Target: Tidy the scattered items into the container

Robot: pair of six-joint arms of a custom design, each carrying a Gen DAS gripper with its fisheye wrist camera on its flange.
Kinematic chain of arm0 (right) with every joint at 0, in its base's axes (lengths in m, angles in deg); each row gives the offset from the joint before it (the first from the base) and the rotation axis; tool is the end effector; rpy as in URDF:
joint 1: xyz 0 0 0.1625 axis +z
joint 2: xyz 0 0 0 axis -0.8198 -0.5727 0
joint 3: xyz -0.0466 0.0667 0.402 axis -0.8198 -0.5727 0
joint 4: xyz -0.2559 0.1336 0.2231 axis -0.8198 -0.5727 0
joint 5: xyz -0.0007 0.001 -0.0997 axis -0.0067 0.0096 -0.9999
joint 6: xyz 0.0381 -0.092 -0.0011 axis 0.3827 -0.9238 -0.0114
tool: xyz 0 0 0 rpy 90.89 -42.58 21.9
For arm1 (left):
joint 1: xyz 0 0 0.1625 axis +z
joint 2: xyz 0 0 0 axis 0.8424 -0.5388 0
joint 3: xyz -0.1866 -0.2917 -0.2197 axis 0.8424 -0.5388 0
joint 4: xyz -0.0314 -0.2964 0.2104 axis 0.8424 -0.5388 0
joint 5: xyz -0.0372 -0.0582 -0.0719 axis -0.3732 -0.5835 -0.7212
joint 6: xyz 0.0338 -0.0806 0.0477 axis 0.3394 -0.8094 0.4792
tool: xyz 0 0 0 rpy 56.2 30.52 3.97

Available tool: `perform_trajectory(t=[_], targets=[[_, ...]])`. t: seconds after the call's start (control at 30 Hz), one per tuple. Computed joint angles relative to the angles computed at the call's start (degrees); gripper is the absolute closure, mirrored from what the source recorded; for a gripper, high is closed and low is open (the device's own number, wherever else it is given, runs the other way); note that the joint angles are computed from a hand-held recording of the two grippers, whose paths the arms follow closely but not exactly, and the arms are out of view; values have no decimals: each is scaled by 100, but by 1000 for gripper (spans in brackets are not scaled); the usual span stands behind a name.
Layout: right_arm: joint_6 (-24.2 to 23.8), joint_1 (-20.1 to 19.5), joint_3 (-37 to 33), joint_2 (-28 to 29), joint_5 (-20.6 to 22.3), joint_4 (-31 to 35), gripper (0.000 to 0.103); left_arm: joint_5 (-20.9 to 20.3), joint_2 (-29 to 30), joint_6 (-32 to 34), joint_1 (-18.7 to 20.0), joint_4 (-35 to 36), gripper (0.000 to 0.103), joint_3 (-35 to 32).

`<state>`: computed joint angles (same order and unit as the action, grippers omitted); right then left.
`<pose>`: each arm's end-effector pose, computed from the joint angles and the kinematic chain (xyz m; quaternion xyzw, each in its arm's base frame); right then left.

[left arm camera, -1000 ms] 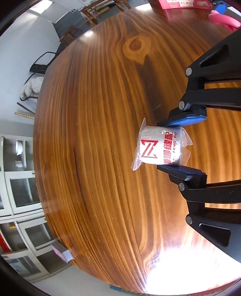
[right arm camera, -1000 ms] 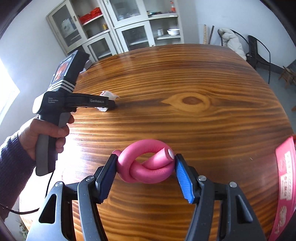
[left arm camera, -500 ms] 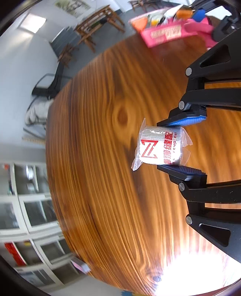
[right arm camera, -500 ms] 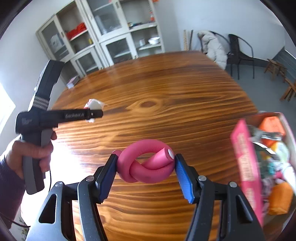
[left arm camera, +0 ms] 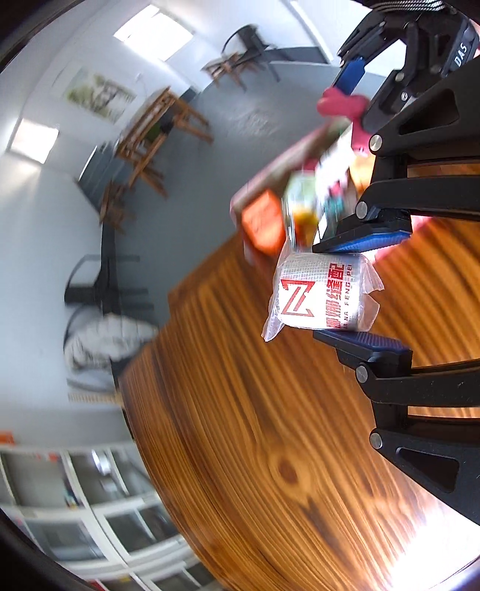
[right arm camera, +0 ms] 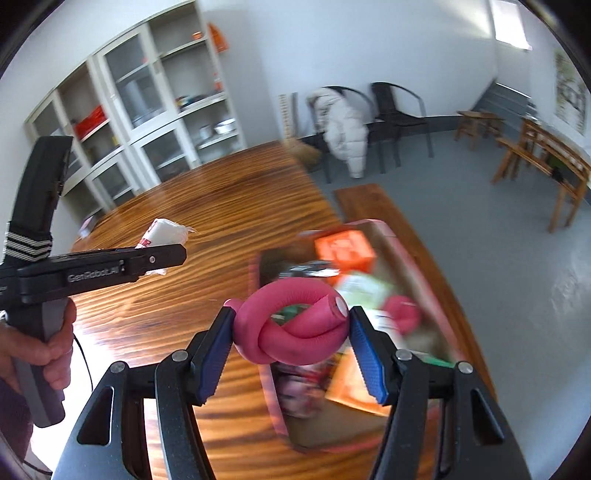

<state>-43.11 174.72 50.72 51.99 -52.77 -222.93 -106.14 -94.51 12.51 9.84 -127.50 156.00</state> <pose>0.3827 -0.5331 0.0331 0.1458 -0.8977 0.3258 0.2583 -0.0774 -0.6482 0.3420 0.2456 0.9254 -0.1889 0.2184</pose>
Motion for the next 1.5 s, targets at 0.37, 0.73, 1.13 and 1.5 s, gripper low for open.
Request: perform_trajectory(t=[0.37,0.73,1.13,1.5], targets=[[-33,-301,876,-655,32,-481,37,233,447,-250,-512,120,24,109],[-455,-384,760,-612,664,-461,37,639,32,-733,-456,-451,23,437],[-959,-372,598,-162,595,182,35,846,-366,-1252,-376,-464,23,823],[-440,-391,1211,-718,492,-234,23,1094,-635,-1537,-491,-185,23,1120]])
